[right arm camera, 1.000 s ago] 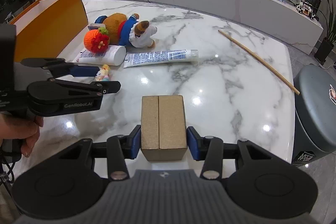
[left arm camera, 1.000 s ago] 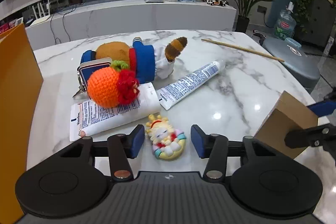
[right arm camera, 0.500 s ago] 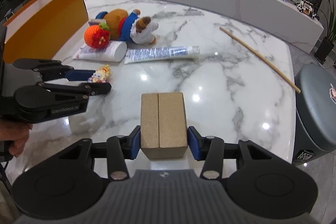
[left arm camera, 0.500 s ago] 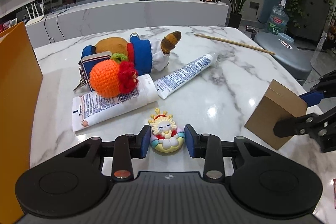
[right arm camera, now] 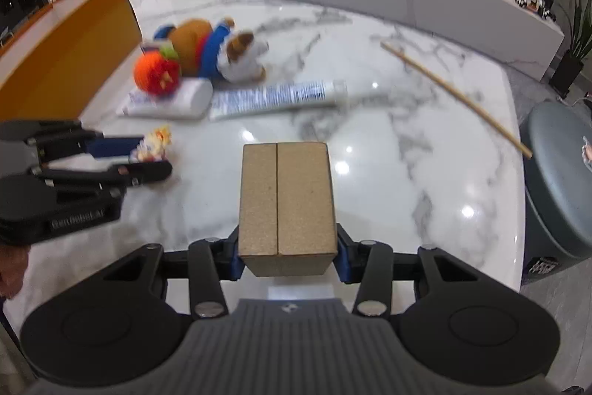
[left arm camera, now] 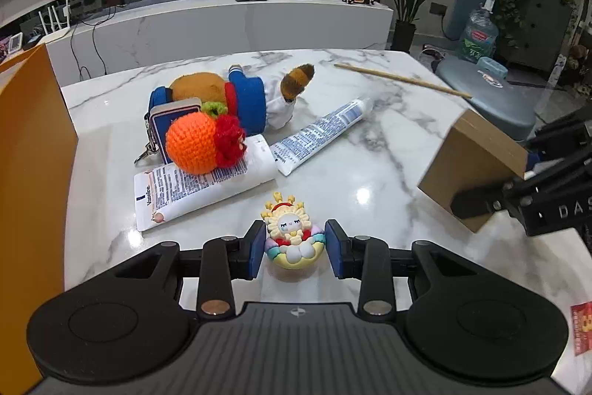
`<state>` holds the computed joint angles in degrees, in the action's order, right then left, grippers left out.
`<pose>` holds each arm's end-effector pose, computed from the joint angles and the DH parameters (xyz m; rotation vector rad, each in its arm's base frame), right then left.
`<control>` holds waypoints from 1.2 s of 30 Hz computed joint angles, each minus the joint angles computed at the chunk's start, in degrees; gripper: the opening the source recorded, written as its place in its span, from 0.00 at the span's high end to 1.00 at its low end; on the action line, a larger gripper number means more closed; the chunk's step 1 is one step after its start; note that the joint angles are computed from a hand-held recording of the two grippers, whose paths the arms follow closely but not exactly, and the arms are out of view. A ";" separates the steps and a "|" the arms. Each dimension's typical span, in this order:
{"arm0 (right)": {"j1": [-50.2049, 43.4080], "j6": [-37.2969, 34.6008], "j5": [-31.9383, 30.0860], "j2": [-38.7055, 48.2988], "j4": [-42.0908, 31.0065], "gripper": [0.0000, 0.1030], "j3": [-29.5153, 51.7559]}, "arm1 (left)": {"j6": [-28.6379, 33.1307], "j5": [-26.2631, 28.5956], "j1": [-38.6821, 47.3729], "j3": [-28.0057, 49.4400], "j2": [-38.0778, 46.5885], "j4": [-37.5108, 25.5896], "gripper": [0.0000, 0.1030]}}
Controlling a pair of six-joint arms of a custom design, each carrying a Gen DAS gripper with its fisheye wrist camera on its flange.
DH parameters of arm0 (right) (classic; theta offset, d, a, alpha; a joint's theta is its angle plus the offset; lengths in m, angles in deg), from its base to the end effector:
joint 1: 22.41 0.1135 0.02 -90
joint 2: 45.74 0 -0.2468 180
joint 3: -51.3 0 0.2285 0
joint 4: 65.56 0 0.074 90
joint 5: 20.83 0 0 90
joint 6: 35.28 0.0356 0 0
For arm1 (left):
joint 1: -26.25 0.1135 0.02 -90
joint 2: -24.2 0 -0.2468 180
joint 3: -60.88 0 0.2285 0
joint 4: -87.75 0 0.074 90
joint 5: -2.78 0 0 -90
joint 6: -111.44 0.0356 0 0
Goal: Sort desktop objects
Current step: 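Grasp the sun-face figurine with the left tool while the right tool holds the cardboard box, then carry the figurine and cardboard box over the storage box with both tools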
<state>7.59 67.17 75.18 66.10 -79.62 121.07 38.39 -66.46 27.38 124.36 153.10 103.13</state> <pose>0.2984 0.1680 0.0986 -0.3487 2.5258 0.1563 0.3391 -0.0059 0.0155 0.4855 2.3402 -0.2952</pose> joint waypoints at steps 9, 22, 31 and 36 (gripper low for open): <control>3.76 1.59 2.19 -3.43 -2.74 0.54 2.82 | 2.71 3.11 3.47 -3.34 -7.62 -2.60 0.61; 10.68 1.83 6.21 -1.47 -9.10 0.54 18.90 | 9.02 8.97 13.30 -0.32 -22.22 -16.55 0.61; 16.05 1.29 7.59 6.16 -12.85 0.54 35.89 | 12.43 12.92 22.55 5.53 -24.25 -22.71 0.61; 18.70 0.96 7.48 13.50 -17.79 0.54 48.31 | 15.30 13.21 27.29 9.94 -21.52 -25.32 0.61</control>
